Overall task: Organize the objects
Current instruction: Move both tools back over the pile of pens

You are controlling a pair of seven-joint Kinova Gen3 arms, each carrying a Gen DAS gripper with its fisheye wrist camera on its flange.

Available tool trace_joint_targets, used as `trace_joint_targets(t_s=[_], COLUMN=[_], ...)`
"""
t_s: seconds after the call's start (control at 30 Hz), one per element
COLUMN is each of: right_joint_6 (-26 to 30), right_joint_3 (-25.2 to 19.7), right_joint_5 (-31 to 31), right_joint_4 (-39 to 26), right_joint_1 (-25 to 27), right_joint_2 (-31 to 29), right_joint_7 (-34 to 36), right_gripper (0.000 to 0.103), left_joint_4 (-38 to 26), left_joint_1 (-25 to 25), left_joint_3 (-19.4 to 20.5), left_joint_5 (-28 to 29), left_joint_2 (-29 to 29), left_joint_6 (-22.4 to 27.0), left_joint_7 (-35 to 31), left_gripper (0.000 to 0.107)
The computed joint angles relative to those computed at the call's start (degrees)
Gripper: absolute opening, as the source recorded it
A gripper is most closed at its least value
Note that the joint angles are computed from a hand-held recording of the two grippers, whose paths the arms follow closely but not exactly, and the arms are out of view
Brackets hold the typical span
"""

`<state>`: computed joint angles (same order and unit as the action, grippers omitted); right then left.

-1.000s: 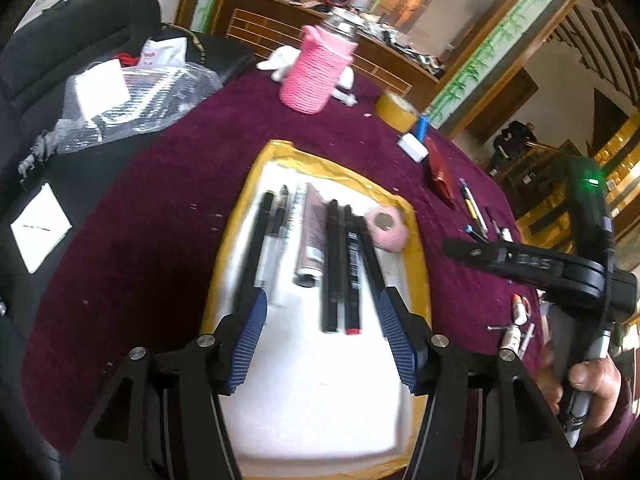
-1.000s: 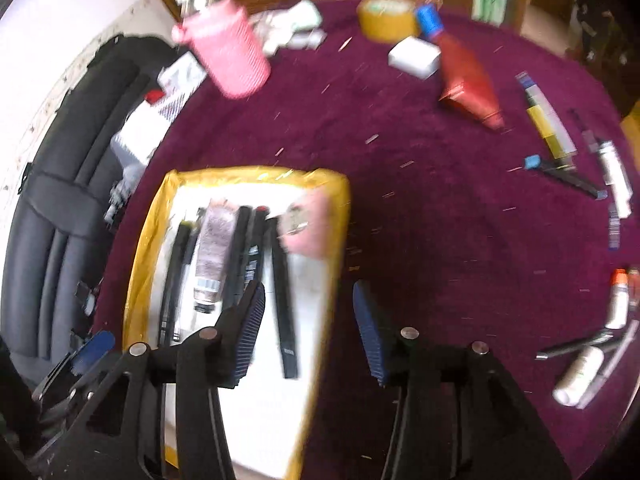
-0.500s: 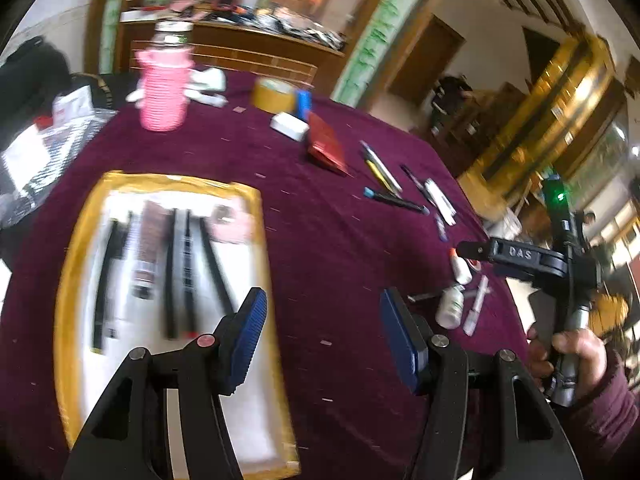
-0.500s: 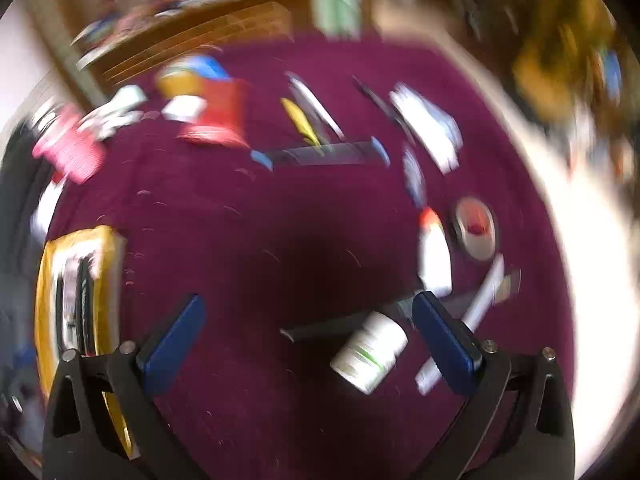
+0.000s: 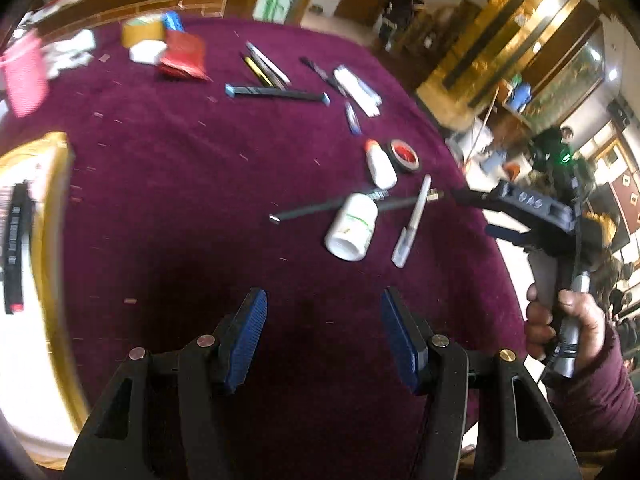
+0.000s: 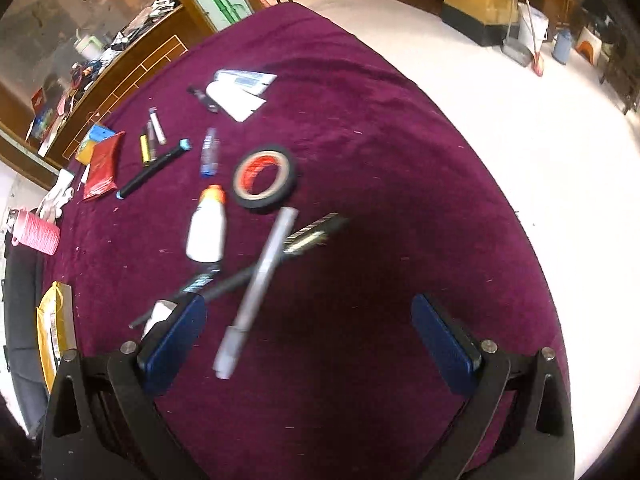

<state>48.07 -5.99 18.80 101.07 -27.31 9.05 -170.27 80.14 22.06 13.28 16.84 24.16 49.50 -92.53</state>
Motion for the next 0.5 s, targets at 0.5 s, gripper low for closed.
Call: trace_joint_targets(t_s=[0.5], right_joint_6=[-3.57], right_joint_3=[-0.05], right_joint_5=[-5.38], right_joint_4=[5.93], right_joint_1=[5.52], right_joint_2=[-3.46], right_joint_7=[13.3], right_gripper=[0.103], left_joint_4=[-13.15], left_joint_1=[12.72], left_joint_3=[-3.01], left_joint_5=[-15.26], left_joint_2=[10.17], left_joint_6=[0.17], left_joint_7=[7.51], left_gripper=[0.052])
